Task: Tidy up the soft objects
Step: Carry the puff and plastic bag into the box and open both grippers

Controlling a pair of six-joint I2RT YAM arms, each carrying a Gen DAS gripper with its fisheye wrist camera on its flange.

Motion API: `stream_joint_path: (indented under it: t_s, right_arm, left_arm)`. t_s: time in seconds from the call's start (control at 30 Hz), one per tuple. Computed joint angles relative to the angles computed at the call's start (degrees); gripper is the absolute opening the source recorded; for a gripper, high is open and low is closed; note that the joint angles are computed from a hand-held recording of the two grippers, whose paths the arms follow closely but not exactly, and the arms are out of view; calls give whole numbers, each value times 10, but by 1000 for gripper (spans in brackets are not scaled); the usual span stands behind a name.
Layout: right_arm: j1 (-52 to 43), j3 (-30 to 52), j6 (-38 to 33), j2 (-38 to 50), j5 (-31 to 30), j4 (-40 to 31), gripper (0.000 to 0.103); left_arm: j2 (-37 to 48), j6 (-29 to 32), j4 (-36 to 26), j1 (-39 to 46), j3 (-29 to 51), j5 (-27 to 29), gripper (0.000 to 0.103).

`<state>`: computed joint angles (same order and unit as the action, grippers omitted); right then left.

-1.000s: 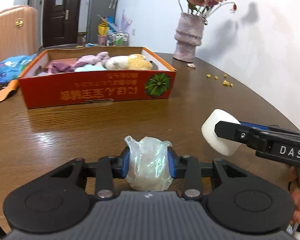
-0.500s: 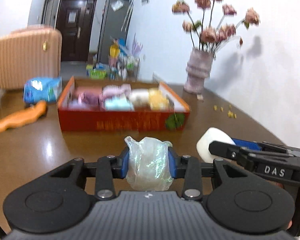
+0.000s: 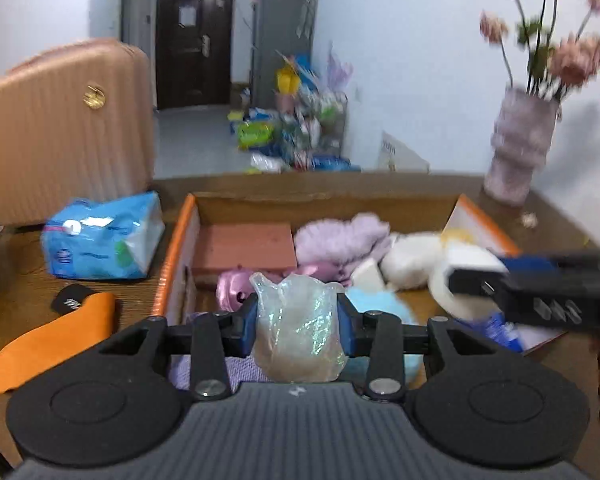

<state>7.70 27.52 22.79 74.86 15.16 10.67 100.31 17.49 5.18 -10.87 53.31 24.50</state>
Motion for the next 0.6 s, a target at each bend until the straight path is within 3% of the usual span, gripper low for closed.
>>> stream_joint_path:
  t_s: [0.13,0.23,0.33,0.43,0.53,0.6]
  right_arm:
    - [-46,126,-15,163,-51,-59,53]
    - [-55,146,-21,209,-69,-61,53]
    - [-56,144,-19,206,-73,-66,54]
    - [-61,149,-12,203,-74,-87,61]
    - [-69,149,0,184,-83,-112,61]
    - [-58,132,3,136,-71,-131,63]
  left_arm:
    - [73,11,-38,1,51,17,45]
    - [81,29,-21,0,39,24,45]
    - [92,25,-39,0,57,29,45]
    - [109,14,-36,3,69,41,52]
    - [86,23,-63,15,70,59,77]
    - [55,27,-67,28,54,76,80]
